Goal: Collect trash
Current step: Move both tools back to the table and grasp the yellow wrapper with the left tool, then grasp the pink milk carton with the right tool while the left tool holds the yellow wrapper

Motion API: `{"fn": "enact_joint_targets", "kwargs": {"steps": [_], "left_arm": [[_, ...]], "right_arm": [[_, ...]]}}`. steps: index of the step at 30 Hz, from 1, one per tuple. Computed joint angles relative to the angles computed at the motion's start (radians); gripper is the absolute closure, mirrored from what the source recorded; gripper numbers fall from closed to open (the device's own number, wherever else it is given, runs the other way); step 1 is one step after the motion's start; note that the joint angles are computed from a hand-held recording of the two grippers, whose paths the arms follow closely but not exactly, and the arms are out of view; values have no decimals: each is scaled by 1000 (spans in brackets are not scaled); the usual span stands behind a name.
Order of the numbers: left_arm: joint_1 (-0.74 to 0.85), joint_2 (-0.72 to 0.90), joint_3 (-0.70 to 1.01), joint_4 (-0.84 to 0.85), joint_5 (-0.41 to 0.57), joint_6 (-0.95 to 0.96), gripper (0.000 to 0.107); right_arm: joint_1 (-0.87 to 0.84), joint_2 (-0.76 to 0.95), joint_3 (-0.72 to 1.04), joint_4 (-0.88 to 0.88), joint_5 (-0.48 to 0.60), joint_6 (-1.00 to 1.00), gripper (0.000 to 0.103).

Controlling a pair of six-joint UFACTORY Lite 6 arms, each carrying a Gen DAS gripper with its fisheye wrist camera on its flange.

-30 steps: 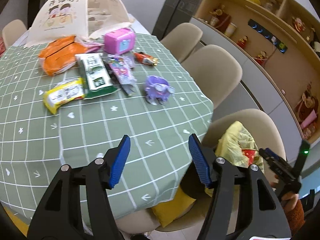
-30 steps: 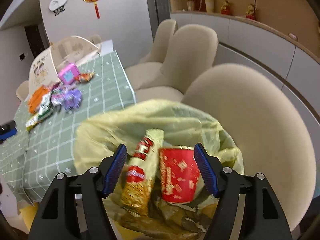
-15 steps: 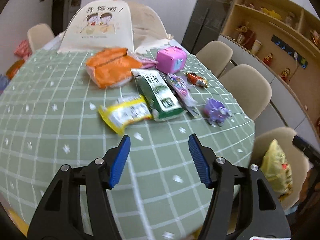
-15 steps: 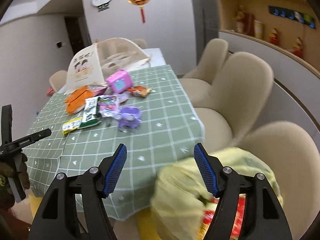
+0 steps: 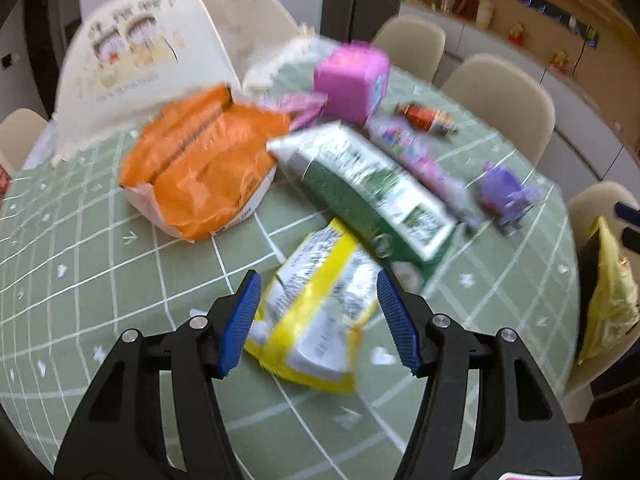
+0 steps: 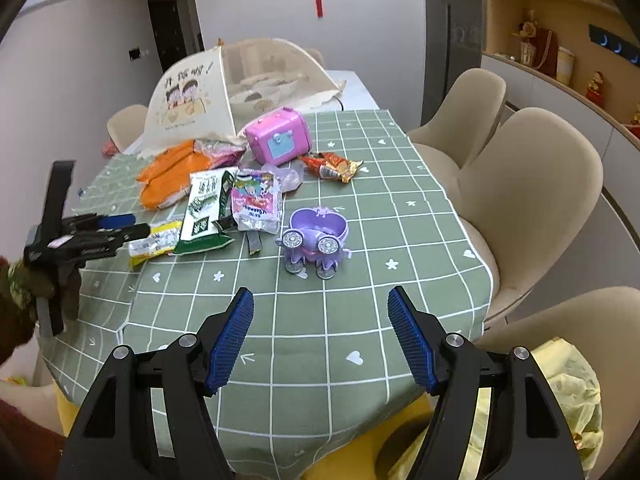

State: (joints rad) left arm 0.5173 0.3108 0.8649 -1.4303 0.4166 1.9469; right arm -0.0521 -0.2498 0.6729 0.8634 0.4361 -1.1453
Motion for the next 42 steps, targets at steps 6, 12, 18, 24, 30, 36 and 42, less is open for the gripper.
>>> {"fn": "enact_joint_targets", "kwargs": {"steps": [6,12,18,24,30,36,42], "left_arm": [[-49,124,108,192,-31,-173,59],[17,40,47,288,48,-333,87],[148,-135,-99,292,71,-451,89],[253,-272,-191,281,48,-482,89],[328,-380,-219,320,100,-506,88],[384,-431,-211,353,154,-530,88],[405,-394,-191,359,161,-536,88]], "right_arm": [[99,41,33,-131,-106,160,37],[203,116,85,-249,-150,312,37],[289,226,164,42,-117,41,37],[405,514,435,-122,-166,240,37],[423,794,768,-276,-112,467,37],[427,1093,1151,-490,29,698,37],[433,1184,1235,-427,125,675,37]]}}
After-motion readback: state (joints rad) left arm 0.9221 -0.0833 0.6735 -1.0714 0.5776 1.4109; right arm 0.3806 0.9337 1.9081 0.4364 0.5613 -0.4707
